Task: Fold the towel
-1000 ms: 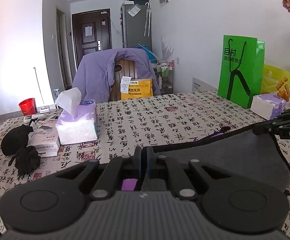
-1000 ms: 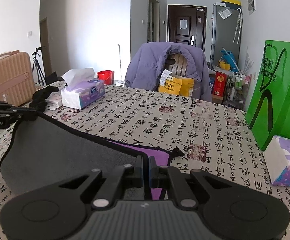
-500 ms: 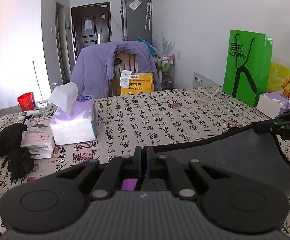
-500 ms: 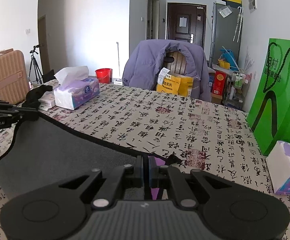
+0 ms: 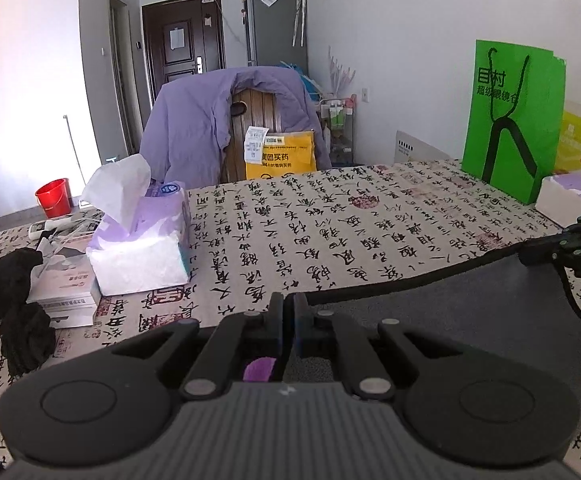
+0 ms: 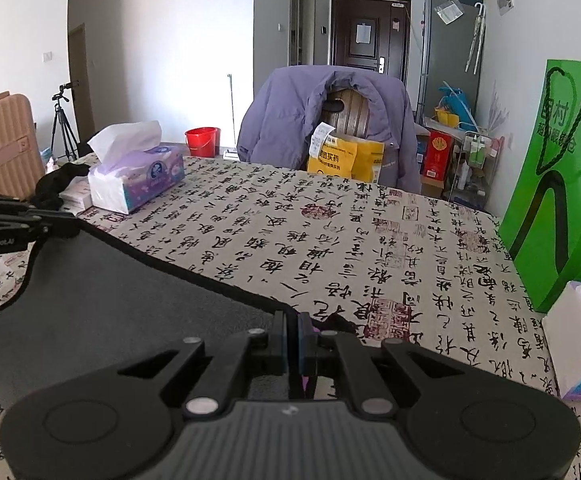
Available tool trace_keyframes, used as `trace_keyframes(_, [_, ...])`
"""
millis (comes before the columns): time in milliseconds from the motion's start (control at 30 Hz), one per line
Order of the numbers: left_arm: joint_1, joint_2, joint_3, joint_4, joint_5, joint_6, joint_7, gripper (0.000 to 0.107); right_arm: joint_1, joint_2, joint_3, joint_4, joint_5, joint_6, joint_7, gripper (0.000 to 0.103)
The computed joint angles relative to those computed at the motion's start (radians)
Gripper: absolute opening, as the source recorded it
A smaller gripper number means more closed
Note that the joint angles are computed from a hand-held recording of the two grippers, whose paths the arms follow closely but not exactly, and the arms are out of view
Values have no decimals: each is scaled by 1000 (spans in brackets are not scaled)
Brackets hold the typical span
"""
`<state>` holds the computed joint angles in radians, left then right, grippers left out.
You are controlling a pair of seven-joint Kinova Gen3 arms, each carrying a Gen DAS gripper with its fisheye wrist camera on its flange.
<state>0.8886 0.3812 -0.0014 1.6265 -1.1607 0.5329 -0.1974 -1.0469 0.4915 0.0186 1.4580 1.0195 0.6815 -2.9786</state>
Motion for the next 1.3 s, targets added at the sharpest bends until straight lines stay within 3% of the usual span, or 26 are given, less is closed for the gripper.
trace_keyframes(267, [-17,34,-3,-40,61,-4,-78,6,20,23,5,-26,-38,-16,35,5])
trace_keyframes(400, [-58,35,12,-58,175,-37,-186,10,21,30,15,-37,-57,-16,42,10])
trace_keyframes(433, [-72,30,15,-56,206,-54,-205,22,16,30,23,-36,-56,-17,32,16])
trace_keyframes(467, [-76,24,10,-51,225,-70,-207,34,14,27,30,-28,-51,-27,16,34])
trace_keyframes(500, [-63,20,-12,-45,232,-82,-194,63,12,21,36,-15,-43,-43,-5,45])
trace_keyframes(533, [-40,13,-47,-31,223,-104,-164,83,10,15,43,-3,-32,-59,-26,69])
trace_keyframes(567, [-21,5,-75,-15,203,-128,-132,89,8,11,49,6,-22,-69,-49,87])
trace_keyframes(633, [8,-5,-114,6,169,-155,-86,103,9,3,49,18,-14,-80,-74,100])
trace_keyframes(667, [19,-10,-126,12,160,-160,-72,103,18,0,41,21,-21,-88,-76,103])
trace_keyframes(767, [18,-23,-121,27,148,-169,-66,103,25,-7,35,28,-31,-103,-88,103])
trace_keyframes(933, [60,-27,-129,33,62,-105,23,103,9,-13,35,31,-31,-86,-102,103])
trace_keyframes(1300, [-12,-78,-6,76,19,-78,90,103,-10,-47,4,56,6,-40,-179,103])
